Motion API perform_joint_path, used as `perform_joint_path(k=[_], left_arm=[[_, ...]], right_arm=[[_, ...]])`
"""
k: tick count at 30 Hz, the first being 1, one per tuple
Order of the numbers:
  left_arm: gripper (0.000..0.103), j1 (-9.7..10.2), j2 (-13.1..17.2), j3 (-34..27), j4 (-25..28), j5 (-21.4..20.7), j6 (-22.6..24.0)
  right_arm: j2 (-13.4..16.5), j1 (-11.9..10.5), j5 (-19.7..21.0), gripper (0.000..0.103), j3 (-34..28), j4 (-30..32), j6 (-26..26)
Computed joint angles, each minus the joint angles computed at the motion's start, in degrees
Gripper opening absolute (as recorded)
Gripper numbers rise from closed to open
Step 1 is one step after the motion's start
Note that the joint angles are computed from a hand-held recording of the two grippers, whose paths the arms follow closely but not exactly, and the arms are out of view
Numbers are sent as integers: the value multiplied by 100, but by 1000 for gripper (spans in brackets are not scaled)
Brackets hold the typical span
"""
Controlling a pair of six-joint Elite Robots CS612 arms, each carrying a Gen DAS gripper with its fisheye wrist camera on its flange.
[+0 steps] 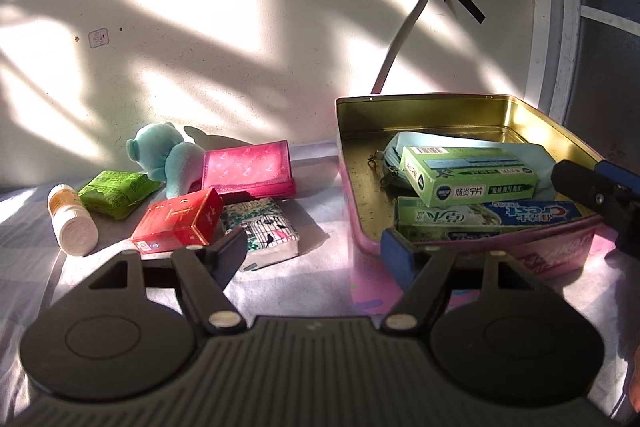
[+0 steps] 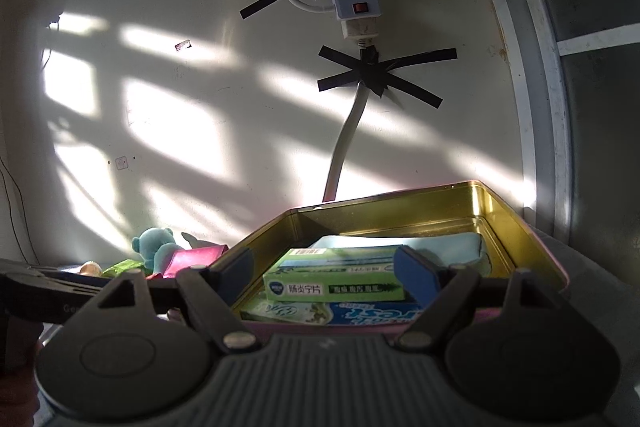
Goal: Organize objects
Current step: 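Lower the green box into the pink tin and open the left gripper, then withdraw the left gripper from the tin back over the table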
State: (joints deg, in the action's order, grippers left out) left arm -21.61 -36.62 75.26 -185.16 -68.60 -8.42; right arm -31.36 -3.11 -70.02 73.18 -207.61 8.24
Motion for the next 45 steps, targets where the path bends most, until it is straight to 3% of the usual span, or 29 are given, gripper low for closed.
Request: perform_joint_path(k=[7, 17, 25, 30, 33, 42, 45], left_arm=[[76, 77, -131, 398, -205, 178, -127], [76, 375, -242, 801, 88, 605, -875], [76, 593, -256, 901, 204, 954, -1408], [76, 675, -239, 914, 146, 874, -1574], [76, 690, -229, 932, 9, 852, -1627], [76, 750, -237, 963, -69, 660, -1858], [76, 756, -248, 970, -36, 614, -1907]], right_arm=[[-108, 125, 187, 80, 198, -171, -82], [-221, 417, 675, 78, 333, 273, -1232], [-237, 642, 849, 76, 261, 1077, -1913], [-213, 755, 969, 76, 117, 1726, -2126], [-165, 808, 963, 76, -56, 2135, -2164], [87, 857, 1010, 76, -710, 3354, -1619], [79, 846, 1051, 76, -673, 3298, -1635]])
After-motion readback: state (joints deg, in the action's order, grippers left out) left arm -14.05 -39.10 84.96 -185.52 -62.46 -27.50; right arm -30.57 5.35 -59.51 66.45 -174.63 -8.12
